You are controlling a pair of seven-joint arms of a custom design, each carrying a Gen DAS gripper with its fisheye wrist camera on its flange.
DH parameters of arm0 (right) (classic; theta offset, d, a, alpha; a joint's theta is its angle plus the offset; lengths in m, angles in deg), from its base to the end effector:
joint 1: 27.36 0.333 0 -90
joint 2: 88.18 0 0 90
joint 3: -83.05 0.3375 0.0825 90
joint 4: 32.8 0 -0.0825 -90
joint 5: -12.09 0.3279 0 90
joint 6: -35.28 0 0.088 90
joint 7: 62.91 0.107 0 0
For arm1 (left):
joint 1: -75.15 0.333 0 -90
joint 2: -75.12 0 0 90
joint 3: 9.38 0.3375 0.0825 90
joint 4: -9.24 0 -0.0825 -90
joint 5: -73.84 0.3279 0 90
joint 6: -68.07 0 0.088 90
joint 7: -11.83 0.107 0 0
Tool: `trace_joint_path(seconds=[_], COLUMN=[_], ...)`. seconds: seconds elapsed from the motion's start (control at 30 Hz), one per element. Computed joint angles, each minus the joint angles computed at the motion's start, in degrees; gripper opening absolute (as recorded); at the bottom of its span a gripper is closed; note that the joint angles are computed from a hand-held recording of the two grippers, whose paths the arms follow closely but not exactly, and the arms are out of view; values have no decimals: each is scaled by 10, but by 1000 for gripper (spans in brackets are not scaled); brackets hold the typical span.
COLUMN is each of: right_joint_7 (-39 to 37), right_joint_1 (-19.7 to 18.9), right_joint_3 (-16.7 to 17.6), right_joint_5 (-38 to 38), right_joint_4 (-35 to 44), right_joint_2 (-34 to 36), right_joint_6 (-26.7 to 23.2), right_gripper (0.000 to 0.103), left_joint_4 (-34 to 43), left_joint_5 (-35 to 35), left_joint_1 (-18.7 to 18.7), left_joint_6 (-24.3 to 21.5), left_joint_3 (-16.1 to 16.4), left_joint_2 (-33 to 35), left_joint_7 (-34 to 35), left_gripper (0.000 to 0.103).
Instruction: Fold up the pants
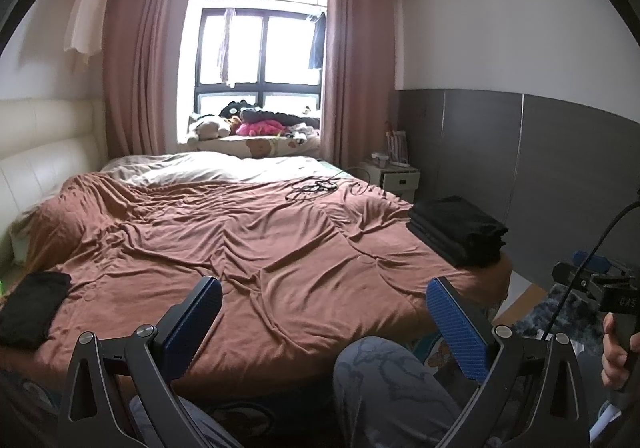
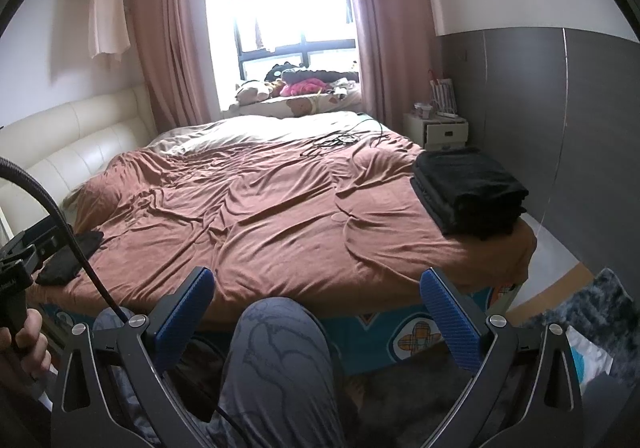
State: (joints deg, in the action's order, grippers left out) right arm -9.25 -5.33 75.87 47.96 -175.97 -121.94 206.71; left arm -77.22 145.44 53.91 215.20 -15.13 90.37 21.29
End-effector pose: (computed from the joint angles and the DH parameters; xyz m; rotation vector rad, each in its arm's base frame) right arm 0.3539 0.0363 0.6382 -1.6845 1.2360 -0.6552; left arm 0.5695 -0.2956 0.6292 -1.5428 1.3654 -0.9665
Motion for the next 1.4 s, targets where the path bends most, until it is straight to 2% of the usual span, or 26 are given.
trace_joint_path(seconds=[0.8, 1.4], right_joint_7=[-15, -12], right_joint_1=[2, -5], right_joint_3=[-10, 1], right_joint_5=[2, -8], right_joint_4=[7, -2], right_joint_2=[2, -2], right_joint_6=[-11, 1], right_gripper=[103, 103], left_joint_4=[-6, -11], left_joint_5=[0, 4], left_joint_1=[2, 2], left_joint_6=[2, 5], left_joint_3=[-3, -3], left_joint_2=[-5, -8], left_joint_7=[-4, -11], left_gripper=[103, 103])
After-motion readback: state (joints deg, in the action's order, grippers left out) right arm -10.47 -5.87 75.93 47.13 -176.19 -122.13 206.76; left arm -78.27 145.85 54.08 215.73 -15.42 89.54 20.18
